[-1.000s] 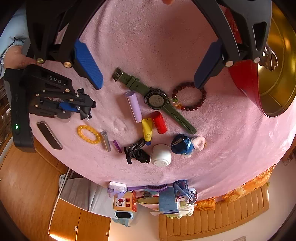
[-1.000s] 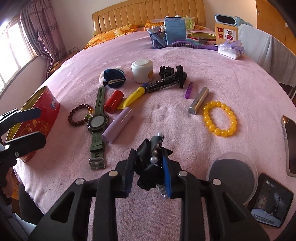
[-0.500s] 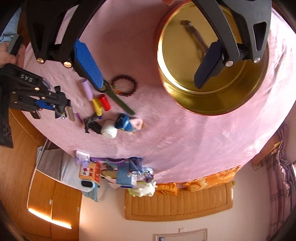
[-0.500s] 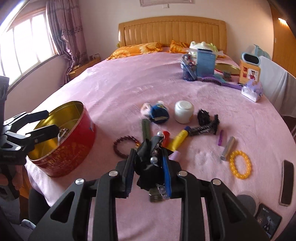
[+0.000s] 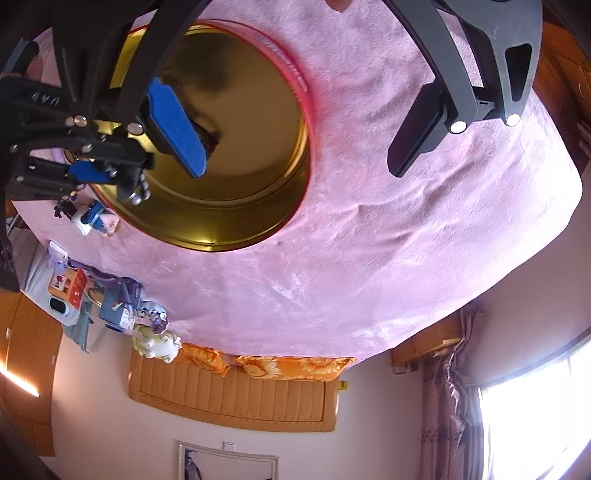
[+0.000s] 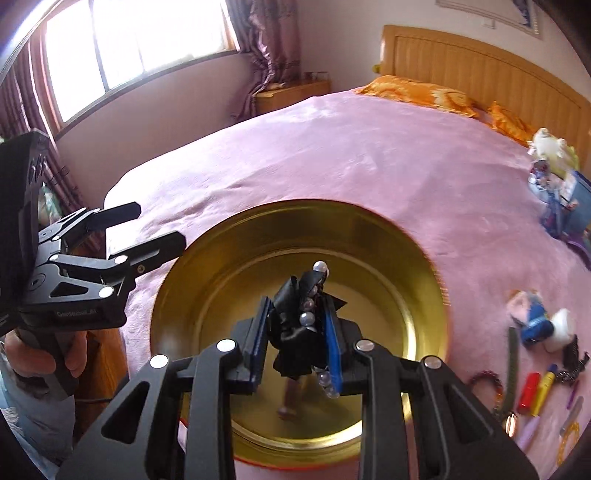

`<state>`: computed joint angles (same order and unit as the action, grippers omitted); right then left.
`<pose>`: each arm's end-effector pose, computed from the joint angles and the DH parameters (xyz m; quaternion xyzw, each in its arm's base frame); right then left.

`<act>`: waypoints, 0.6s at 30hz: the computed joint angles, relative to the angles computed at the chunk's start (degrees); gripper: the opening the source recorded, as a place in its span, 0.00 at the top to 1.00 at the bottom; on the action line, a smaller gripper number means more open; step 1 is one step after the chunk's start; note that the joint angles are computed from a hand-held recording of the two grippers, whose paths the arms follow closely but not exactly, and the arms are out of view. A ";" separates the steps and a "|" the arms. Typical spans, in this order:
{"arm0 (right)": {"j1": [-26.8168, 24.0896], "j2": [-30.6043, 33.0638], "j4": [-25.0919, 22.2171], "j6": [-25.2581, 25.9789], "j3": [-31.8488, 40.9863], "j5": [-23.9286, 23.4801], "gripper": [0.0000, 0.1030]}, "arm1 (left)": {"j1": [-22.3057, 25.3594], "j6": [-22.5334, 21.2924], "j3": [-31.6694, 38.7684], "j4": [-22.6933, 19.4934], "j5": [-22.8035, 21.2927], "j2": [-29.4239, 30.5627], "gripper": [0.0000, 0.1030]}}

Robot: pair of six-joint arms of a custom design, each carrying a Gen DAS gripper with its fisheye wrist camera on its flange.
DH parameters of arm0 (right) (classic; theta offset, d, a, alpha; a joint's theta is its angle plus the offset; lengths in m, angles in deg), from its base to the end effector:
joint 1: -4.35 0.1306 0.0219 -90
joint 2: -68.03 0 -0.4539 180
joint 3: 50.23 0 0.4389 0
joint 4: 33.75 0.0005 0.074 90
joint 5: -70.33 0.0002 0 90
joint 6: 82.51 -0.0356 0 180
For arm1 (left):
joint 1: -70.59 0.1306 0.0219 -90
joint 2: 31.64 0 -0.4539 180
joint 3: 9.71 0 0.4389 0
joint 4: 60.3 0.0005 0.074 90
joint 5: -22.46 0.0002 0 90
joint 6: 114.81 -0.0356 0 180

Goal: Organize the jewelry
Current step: 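Carry the black bow clip into the red tin and release it, then move the right gripper to the clear round compact and grasp it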

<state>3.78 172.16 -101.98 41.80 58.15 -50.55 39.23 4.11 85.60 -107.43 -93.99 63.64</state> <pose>0.6162 0.0116 0.5092 -0.3299 0.8814 0.1824 0.2848 0.4986 -0.2859 0.5051 -0.0644 0.9076 0.0054 0.4148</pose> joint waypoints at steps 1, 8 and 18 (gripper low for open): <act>1.48 0.41 -0.91 0.57 -0.33 0.83 0.72 | 0.70 0.75 -1.11 -0.05 0.56 -0.64 0.07; 4.53 1.78 -1.17 0.77 -1.81 4.75 0.51 | 2.35 2.58 -4.61 0.37 1.89 -2.14 0.07; -0.18 -1.35 2.68 -2.59 -2.71 1.41 0.10 | -0.30 1.54 -2.07 0.50 1.67 -0.71 0.07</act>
